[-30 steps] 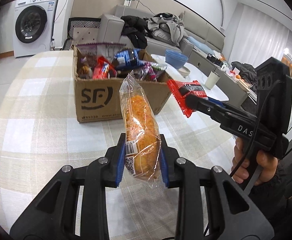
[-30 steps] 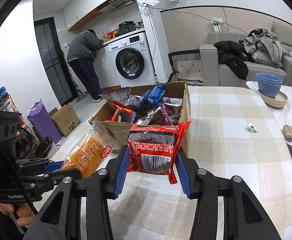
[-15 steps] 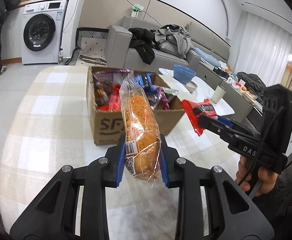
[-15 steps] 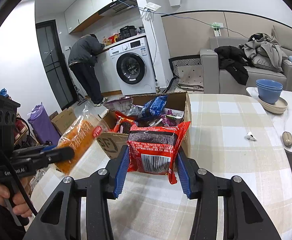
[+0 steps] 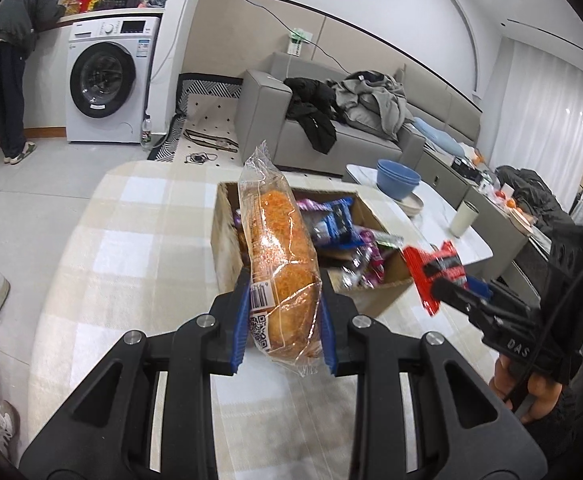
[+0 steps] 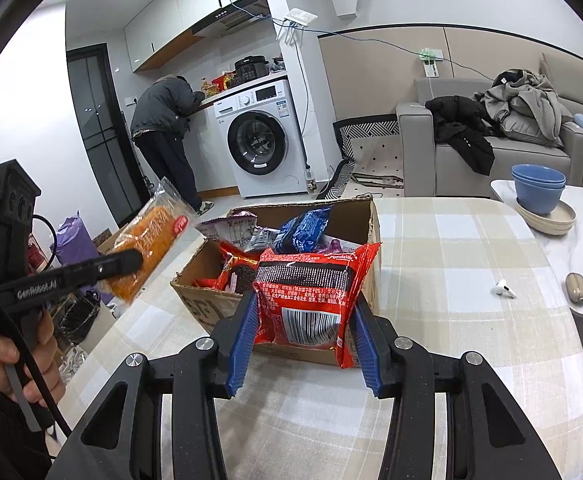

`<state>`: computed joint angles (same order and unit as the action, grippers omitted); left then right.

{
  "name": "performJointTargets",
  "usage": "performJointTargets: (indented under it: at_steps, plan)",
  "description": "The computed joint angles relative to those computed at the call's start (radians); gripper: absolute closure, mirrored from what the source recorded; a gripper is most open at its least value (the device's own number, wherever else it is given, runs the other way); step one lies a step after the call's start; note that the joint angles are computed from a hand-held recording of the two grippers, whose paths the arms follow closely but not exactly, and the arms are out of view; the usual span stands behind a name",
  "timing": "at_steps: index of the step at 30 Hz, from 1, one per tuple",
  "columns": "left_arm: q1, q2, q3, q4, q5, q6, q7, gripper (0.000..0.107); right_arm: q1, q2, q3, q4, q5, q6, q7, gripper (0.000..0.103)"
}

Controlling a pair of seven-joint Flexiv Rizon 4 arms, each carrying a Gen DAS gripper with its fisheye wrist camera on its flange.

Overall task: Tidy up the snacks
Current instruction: 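Lift the bread roll with the left tool over the box while the right tool carries the cracker pack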

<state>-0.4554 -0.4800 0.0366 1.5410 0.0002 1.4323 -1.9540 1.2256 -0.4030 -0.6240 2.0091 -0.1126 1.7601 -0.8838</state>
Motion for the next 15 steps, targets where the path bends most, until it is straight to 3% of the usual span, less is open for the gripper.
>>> performJointTargets:
  at_steps: [6,15]
  plan:
    - [0.009,-0.032,0.031,-0.065,0.007,-0.031,-0.012,0.081,-0.036,-0.021,0.025,-0.031,-0.005,-0.008,0.004,0.057]
    - [0.014,-0.148,0.045,-0.263,0.031,-0.123,-0.02,0.081,-0.129,-0.055,0.101,-0.094,-0.061,-0.034,0.033,0.057]
